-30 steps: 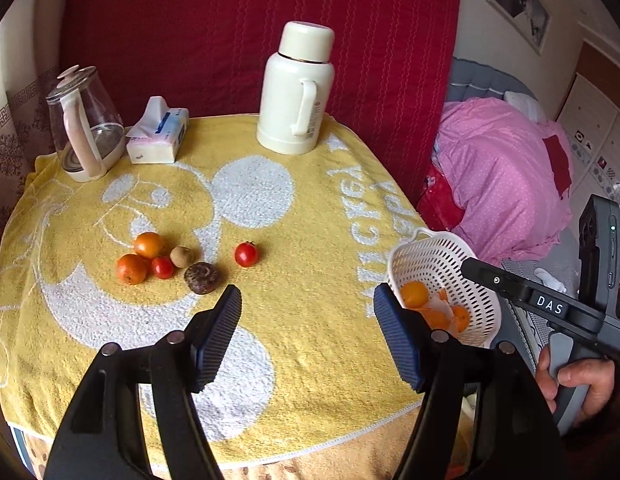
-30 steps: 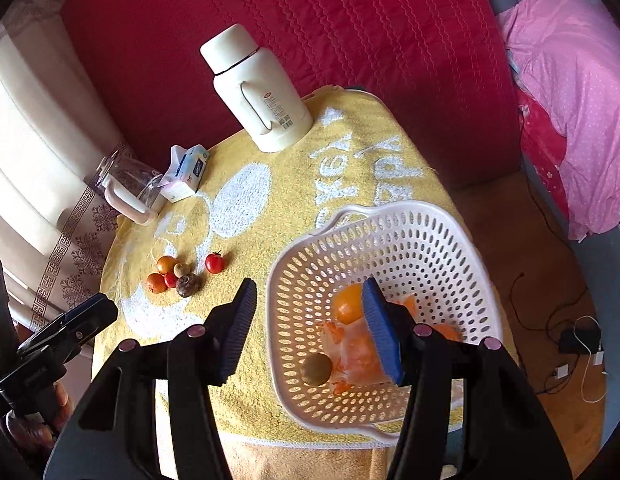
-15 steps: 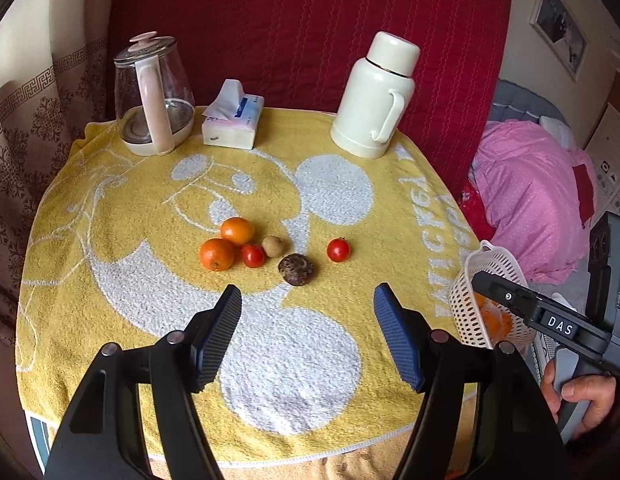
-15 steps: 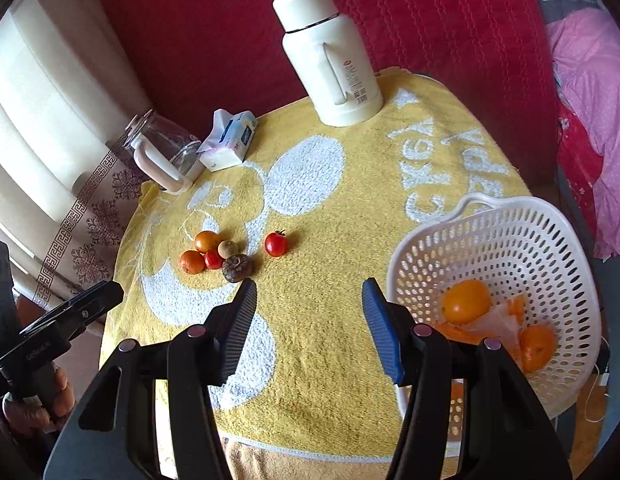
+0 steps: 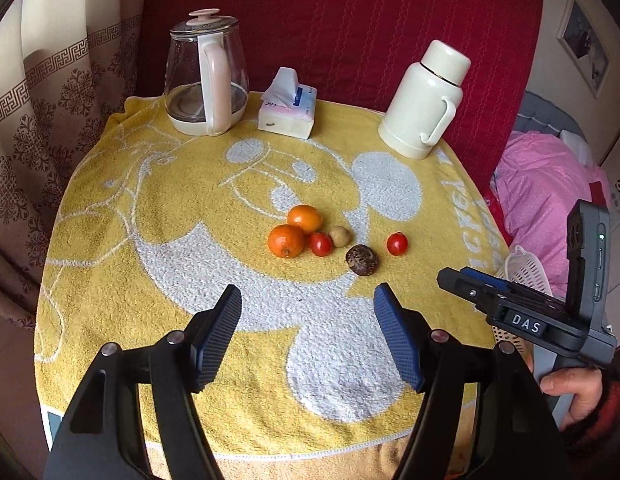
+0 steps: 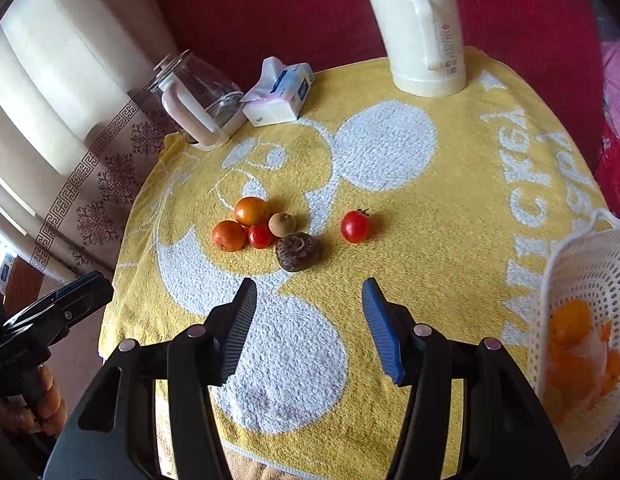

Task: Organize fruits
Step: 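Close the right gripper on the dark brown round fruit, then close the left gripper on the large orange while the right lifts the dark brown fruit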

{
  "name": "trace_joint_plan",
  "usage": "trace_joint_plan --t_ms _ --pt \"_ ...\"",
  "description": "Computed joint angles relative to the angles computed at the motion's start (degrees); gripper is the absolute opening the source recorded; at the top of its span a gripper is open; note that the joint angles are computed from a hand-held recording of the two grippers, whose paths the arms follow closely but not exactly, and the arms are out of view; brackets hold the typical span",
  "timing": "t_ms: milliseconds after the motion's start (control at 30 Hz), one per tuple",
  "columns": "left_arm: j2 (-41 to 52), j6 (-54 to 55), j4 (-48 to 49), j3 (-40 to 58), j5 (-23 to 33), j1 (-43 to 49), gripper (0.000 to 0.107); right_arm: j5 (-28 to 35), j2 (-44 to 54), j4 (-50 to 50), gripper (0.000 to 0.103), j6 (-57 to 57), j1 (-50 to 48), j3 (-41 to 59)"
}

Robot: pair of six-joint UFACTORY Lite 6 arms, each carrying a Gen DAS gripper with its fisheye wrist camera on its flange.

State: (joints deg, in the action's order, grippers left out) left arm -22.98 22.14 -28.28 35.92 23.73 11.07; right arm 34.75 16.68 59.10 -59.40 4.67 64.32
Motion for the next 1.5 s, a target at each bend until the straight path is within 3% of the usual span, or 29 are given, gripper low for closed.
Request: trace_joint_plan --t_ms 467,900,1033,1133,1500 --pt "-0.7 17.2 -9.9 -1.7 5.5 14.7 0.068 -5.1 18.7 -9.9 0.056 12.4 10.4 17.2" --pt "5.0 23.8 -13.4 0.8 6.3 18.5 0.068 -6.5 28.7 -21.4 0.056 24.0 13.4 28.9" --pt "7.4 24.7 -14.2 1.9 5.6 17.6 0.068 -7.7 29.2 -24.2 0.056 26.3 14.4 29.0" --pt "10.3 25.2 -14.7 3.4 4.6 16.6 0.068 -9.5 28.6 -28.5 0.046 29.5 15.3 28.2" --pt "26.9 29.3 -18.6 12.9 -1.9 8.4 0.068 -9.1 16.7 -15.5 0.046 18.9 12.2 15.0"
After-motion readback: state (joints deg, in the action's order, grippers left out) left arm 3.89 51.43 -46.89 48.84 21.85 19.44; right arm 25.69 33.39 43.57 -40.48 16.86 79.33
